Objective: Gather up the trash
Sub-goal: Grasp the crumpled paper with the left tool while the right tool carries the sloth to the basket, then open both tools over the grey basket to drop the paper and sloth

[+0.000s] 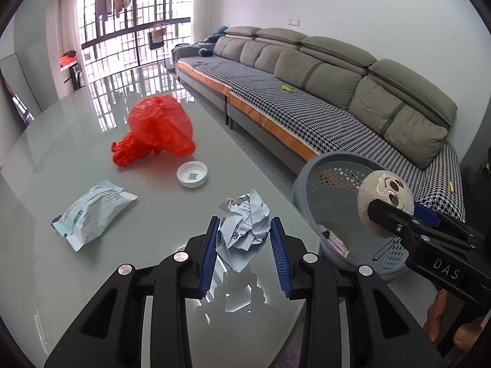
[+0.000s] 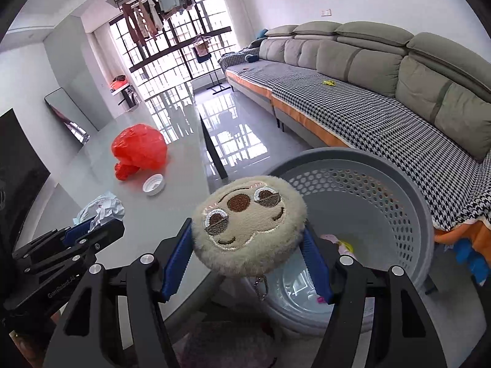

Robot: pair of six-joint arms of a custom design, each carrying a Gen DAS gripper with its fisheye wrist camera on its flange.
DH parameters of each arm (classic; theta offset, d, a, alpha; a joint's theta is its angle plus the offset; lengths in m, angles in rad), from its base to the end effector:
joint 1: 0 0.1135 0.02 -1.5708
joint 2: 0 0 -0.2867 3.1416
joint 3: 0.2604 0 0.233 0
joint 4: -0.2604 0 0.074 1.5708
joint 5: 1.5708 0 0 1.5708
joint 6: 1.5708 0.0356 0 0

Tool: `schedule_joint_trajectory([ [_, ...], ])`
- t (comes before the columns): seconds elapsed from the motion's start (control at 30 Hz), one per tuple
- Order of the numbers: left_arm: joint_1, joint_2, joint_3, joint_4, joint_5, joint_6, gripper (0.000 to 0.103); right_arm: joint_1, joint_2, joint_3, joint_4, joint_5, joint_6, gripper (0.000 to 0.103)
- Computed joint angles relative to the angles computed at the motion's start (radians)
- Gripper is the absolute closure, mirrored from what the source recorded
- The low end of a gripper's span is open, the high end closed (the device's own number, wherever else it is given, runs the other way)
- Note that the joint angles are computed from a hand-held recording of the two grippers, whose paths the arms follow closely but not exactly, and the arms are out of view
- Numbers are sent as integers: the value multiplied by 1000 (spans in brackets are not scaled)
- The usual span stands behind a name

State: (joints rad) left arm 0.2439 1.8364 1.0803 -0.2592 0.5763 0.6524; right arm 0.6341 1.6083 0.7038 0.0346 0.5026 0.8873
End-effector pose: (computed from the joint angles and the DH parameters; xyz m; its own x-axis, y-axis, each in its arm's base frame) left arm 0.3492 0.0669 0.1911 -0.6088 0.3731 -0.7001 0.5613 0.8263 -0.0477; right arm 0.2397 0.1550 0.1797 -0.5973 0.4042 -0.6927 0.3076 0.9131 0.2676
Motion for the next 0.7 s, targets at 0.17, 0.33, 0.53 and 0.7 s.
schedule_joint_trajectory([
  [0.17, -89, -22, -39, 16, -7, 5, 70, -27, -80, -91, -17, 35, 55, 38],
  [0.33, -175, -31, -81, 52, -23, -5, 69, -60, -130, -159, -35, 43, 90, 38],
  [0.53, -259, 11, -73, 70, -64, -37, 68, -134, -150, -239, 14, -3, 77, 38],
  [0.7, -309, 40, -49, 88, -81, -74, 67, -203, -140, -274, 73, -50, 35, 38],
])
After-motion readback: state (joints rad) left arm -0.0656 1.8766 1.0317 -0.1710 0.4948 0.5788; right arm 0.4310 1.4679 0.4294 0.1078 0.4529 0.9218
